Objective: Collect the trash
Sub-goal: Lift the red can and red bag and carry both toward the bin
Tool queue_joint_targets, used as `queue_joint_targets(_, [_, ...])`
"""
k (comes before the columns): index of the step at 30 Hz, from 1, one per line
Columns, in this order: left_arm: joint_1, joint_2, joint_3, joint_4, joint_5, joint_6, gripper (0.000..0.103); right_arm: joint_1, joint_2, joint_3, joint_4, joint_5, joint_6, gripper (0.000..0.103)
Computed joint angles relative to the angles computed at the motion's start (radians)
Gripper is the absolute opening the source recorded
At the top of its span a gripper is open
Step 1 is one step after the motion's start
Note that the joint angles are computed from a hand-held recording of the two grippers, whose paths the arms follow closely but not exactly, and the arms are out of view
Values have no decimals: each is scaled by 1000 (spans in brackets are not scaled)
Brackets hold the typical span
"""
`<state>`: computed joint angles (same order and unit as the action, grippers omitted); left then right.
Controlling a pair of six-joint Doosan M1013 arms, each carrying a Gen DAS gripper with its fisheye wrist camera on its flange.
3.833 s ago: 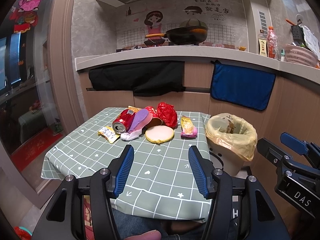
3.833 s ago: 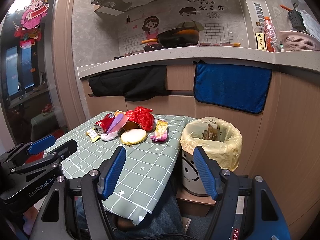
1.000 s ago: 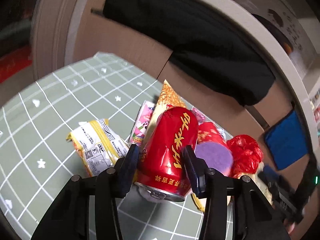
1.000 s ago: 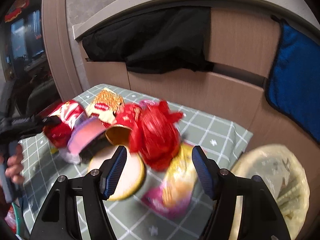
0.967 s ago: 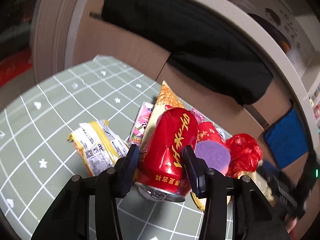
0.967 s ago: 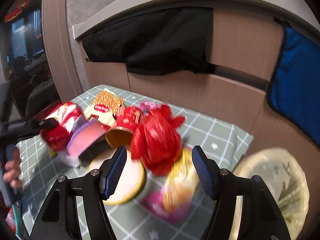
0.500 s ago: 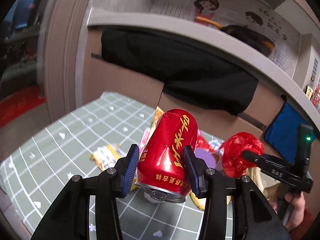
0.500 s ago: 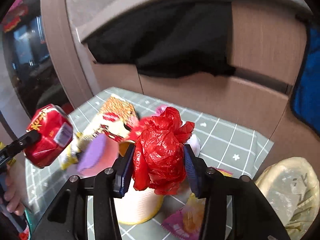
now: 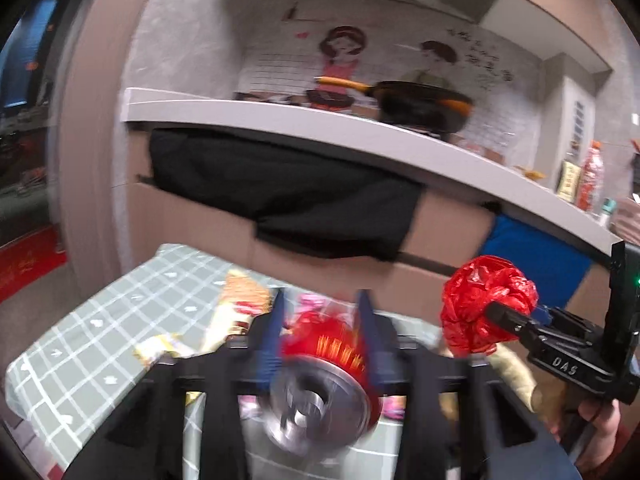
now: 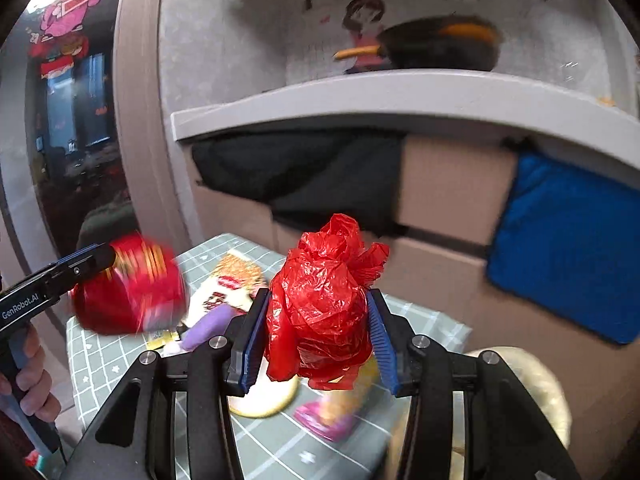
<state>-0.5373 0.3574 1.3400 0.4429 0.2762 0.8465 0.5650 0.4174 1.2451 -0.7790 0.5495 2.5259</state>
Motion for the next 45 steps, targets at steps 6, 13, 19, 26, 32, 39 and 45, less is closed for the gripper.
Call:
queue_joint_targets(6, [-37,69,-99,-276,63,278,21,-14,-72,100,-131,21,203,44])
queue_joint_targets(13, [5,79,-80,-511,155,423,21,-43,-36,151,118,-68,49,44])
queue_joint_targets(19, [36,43,-5,-633,116,519,21,-34,-16,161,183,-114,-2,44])
queue_joint_targets(26, [64,-19,78,-944,151,892,39,-14,-28,162,200,-99,-41,44])
queue_joint_targets(32, [62,-93,191,-974,102,1026,50,16,-60,190,163,-84,-3,44])
queue_joint_targets(39, [90,-123,265,-990,116,911,53,54,-82,207,129,-75,27,44])
queue_joint_targets(45, [108,-95,267,-950,78,725,53,72,-82,206,112,-62,29,44])
